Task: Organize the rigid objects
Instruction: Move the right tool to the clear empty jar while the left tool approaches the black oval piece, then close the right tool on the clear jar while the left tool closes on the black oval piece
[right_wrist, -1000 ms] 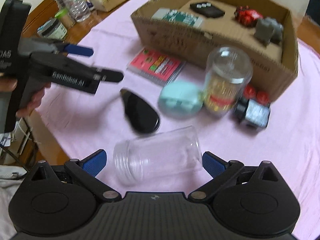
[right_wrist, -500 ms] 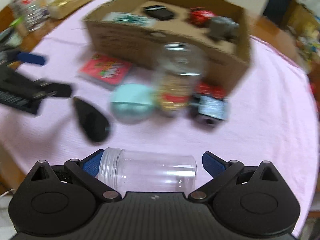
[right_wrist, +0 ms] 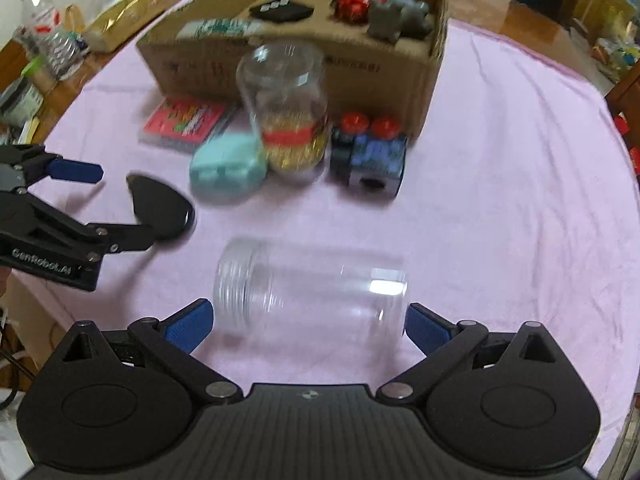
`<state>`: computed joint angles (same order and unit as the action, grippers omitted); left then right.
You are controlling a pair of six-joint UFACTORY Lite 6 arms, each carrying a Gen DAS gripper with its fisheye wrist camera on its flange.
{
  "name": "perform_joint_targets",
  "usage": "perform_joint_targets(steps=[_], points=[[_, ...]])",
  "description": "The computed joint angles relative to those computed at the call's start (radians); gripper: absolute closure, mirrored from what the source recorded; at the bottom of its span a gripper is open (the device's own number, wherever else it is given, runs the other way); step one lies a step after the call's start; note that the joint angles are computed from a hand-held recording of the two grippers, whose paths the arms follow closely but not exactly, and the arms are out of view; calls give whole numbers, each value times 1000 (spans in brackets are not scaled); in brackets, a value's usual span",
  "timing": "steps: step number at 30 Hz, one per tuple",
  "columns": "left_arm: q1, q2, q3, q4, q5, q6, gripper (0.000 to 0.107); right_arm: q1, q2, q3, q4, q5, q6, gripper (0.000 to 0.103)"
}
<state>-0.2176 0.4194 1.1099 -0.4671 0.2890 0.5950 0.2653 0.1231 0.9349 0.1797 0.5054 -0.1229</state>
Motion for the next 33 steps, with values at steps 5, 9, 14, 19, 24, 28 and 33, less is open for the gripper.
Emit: perform_joint_targets(steps=[5, 9, 14, 19, 24, 28, 33], points=[[-51, 1, -32, 179, -75, -210, 5, 41, 7, -54, -91, -45, 67, 0], [-82, 5, -39, 232, -108, -305, 5, 75, -19, -103, -190, -94, 148, 0], [-118, 33, -2, 399, -115, -526, 5, 66, -68, -172, -184, -162, 134, 0], [-147, 39, 5, 568, -136, -736, 5, 60, -105, -213, -183, -196, 131, 0], [-140, 44, 8, 501, -143, -651, 5, 64, -105, -213, -191, -201, 143, 0], [-142, 44, 12, 457, -137, -596, 6, 71, -110, -223, -213, -216, 175, 0], [-127, 40, 11, 289, -137, -386, 10, 74, -104, -218, -225, -218, 192, 0]])
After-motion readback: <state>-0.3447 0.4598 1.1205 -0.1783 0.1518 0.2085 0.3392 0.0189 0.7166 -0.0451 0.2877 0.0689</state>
